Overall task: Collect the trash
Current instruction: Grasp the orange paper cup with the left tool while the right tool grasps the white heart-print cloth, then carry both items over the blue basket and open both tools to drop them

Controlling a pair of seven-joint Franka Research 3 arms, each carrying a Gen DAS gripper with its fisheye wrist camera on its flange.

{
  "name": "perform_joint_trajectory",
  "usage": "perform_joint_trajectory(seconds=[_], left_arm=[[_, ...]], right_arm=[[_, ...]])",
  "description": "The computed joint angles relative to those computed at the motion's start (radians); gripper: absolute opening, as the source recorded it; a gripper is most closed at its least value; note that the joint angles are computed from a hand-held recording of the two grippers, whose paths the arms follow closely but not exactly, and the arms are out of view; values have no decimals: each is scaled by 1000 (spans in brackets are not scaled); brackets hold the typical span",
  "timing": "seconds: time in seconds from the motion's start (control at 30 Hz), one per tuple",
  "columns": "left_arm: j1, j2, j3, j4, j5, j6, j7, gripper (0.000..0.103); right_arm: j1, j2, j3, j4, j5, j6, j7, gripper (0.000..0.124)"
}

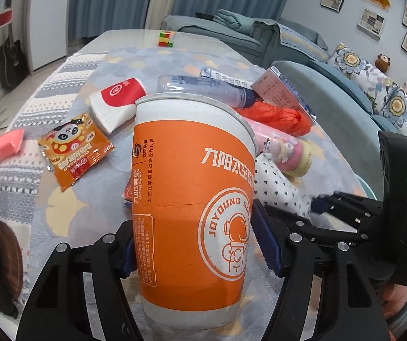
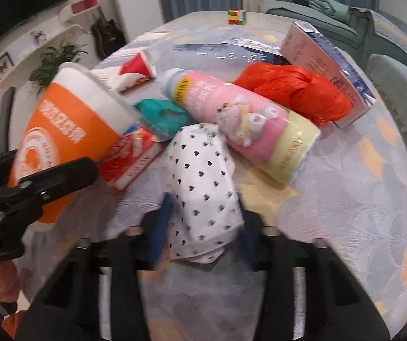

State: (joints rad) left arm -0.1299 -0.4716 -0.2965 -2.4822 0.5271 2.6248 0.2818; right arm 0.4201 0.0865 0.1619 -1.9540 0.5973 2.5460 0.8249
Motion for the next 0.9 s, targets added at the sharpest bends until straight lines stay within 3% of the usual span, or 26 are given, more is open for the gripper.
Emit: perform_joint_trajectory(seconds=[0.07,0.27,0.43,0.6,0.77,0.9], left_arm=[[2,-1,-6,9,8,0,-5,65],[8,8,-39,68,59,3,-14,65],[-1,89,-77,205,132,2,-4,65],[-41,254,-100,415,216,-3,24,65],[-128,469,-103,675,294,-65,89,65],[-207,642,-84,872,287,-97,176,65]], right_arm=[[-5,-18,1,-21,41,21,-30,20],[-30,-118,-31,-96,209,45,-149,17],[-54,-213,-85,-152,295,75,-199,17],[-101,-276,-148,-180,323,124,-188,17],[-163,-287,-204,-175,323,152,-156,17],[-233,-255,-235,-166,281,170,-82,17]])
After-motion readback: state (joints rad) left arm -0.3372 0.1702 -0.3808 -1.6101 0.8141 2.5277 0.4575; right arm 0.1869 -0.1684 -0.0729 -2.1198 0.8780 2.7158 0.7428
